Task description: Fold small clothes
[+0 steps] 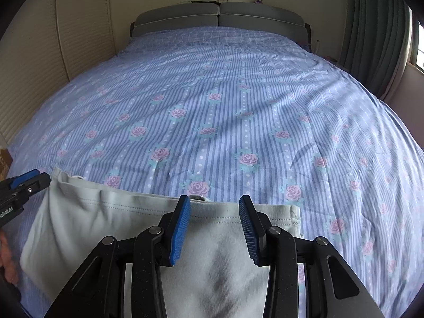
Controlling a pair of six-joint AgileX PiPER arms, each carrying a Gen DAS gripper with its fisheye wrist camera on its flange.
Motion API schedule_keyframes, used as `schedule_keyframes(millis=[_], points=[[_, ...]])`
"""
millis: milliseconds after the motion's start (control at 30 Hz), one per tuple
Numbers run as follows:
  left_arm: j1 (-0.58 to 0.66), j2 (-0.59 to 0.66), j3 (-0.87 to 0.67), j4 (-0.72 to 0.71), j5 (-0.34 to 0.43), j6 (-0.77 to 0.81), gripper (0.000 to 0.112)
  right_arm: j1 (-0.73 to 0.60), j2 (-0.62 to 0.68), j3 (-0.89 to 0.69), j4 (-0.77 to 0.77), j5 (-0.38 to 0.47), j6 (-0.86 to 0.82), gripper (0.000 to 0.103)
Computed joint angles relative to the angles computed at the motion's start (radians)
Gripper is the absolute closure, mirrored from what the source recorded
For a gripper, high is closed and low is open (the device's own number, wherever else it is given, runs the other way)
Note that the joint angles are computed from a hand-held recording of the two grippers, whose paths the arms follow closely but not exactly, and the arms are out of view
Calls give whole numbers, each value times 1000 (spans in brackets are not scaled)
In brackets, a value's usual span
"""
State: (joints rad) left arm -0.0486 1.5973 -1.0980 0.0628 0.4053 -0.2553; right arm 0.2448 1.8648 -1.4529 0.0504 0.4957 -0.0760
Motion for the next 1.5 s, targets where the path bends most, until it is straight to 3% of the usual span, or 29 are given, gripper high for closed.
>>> schedule_keyframes(millis=[200,433,567,667,800,1000,1067,1133,1300,1400,1500], points=[[-11,2,51,-29,-9,34,69,-13,-80,109,27,-34,-49,64],[26,81,-24,-147,31,175,68,-99,-76,142,61,-31,-50,63],[7,131,-72,-12,30,69,66,-133,-29,107,132,-4,-126,63],[12,147,-73,59,17,-21,64,-128,8,86,36,-20,-37,64],[13,74,-1,25,0,0,64,-140,-11,100,62,-21,-35,63],[1,-170,228,4,-30,3,65,-126,-175,251,113,-68,-84,64],[9,-229,292,-33,-22,30,68,-130,-239,312,181,-72,-131,63],[27,-267,345,-132,-24,126,82,-123,-303,382,208,-86,-147,63],[49,-277,402,-309,-37,292,90,-90,-412,506,174,-100,-113,64],[50,-281,407,-318,-26,289,105,-91,-437,535,165,-88,-91,63],[42,-333,436,-228,-16,194,106,-107,-456,549,168,-79,-84,63]])
